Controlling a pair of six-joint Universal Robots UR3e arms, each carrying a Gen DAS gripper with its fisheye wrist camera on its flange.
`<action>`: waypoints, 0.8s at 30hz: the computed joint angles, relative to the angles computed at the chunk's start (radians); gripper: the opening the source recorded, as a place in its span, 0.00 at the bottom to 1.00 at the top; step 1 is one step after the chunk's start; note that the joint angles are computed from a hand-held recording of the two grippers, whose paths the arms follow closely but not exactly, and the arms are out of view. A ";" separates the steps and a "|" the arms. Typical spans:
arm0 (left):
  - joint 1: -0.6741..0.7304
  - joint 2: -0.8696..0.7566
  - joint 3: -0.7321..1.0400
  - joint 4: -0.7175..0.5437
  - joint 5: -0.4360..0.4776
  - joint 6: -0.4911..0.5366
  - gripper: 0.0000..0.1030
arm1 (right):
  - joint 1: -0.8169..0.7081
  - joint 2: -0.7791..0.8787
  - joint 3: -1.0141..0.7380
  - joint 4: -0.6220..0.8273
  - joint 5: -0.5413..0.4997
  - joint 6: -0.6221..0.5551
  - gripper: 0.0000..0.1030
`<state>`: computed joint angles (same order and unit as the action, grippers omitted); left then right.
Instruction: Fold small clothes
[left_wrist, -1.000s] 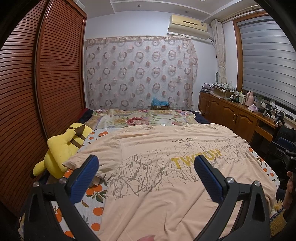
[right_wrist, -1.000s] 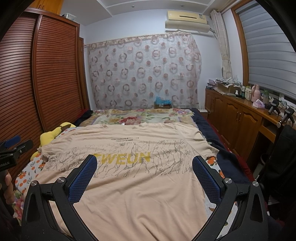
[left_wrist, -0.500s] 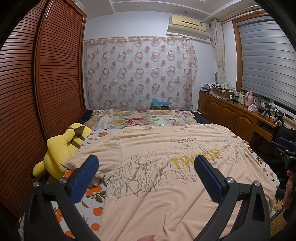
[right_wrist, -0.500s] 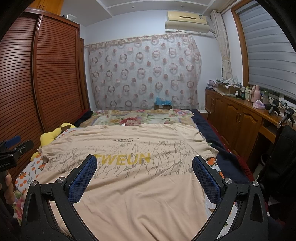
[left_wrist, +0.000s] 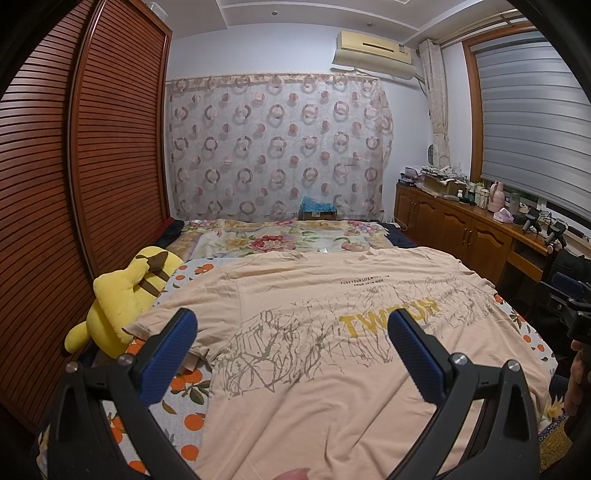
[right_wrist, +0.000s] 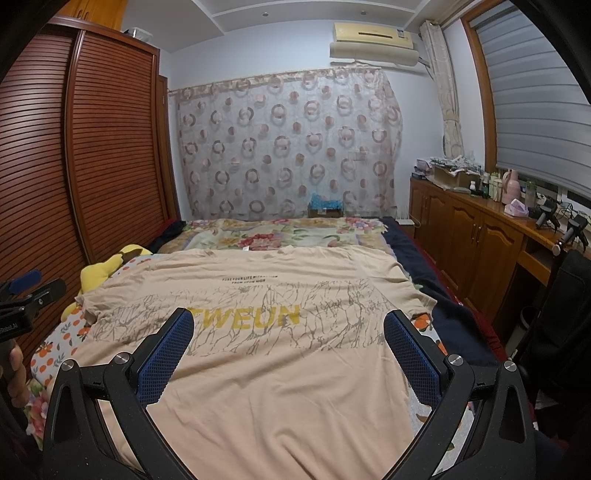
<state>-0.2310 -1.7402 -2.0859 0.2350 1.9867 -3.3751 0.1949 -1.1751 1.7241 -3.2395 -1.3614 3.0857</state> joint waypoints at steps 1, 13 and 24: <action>-0.011 -0.006 0.008 -0.008 0.020 -0.008 1.00 | 0.001 0.002 0.000 -0.002 0.000 0.001 1.00; -0.109 0.045 0.138 -0.234 0.074 -0.071 1.00 | 0.017 -0.001 -0.038 0.044 -0.005 0.000 1.00; 0.067 0.032 0.071 -0.225 -0.109 -0.013 1.00 | 0.056 0.055 -0.180 0.192 0.070 -0.064 1.00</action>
